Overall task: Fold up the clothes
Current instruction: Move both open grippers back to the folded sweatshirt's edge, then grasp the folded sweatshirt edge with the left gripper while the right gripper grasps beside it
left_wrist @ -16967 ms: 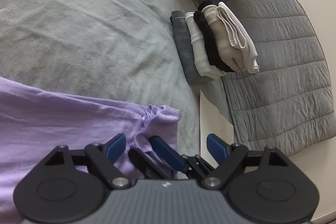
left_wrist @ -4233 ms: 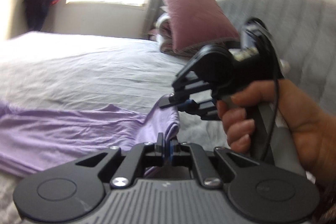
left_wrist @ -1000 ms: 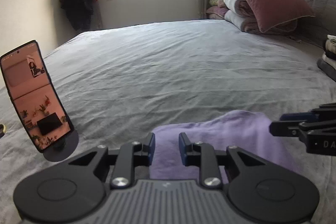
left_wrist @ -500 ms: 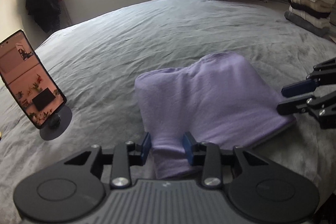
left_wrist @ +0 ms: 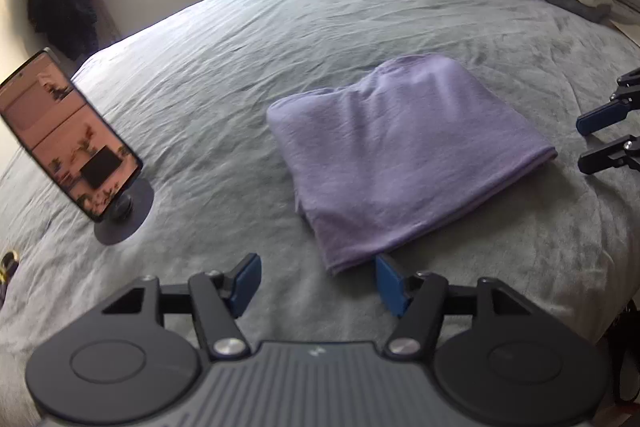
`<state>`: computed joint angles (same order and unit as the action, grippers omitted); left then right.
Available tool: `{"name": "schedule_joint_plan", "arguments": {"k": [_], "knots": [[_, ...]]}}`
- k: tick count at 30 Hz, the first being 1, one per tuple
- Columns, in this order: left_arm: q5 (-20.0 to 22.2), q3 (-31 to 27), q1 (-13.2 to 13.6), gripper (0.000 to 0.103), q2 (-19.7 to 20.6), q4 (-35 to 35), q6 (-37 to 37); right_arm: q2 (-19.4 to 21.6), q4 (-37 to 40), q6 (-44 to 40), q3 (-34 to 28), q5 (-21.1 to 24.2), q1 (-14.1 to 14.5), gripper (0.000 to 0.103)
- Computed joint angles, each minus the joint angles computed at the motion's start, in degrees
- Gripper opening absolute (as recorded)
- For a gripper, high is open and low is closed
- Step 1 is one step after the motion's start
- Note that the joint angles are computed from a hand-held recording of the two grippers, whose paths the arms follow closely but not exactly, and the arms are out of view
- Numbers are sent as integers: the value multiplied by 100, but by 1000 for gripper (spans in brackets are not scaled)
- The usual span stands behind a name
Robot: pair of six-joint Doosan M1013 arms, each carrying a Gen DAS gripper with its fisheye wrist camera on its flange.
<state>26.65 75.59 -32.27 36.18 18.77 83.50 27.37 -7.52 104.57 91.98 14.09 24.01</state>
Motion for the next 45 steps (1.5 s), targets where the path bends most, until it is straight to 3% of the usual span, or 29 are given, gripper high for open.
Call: {"name": "schedule_joint_plan", "arguments": {"k": [3, 9, 20, 28, 36, 40, 45], "knots": [[-99, 85, 50, 76, -43, -127, -213, -7, 180, 86, 19, -66, -43, 64], [-164, 79, 103, 87, -30, -322, -420, 0, 2085, -1299, 35, -161, -192, 75], [-265, 15, 151, 97, 32, -420, -662, 105, 2882, -1873, -16, -243, -264, 86], [-235, -89, 307, 97, 98, -1797, 411, 187, 4063, -3056, -59, -328, -303, 93], [-383, -127, 467, 97, 154, -3298, 1328, 274, 6638, -5159, -89, -365, -403, 93], [-345, -242, 563, 97, 254, -4241, 1844, 343, 7333, -5539, -192, -231, -466, 89], [-185, -528, 636, 95, 464, -5092, 2091, 482, 7566, -5200, -449, 44, -556, 80]]}}
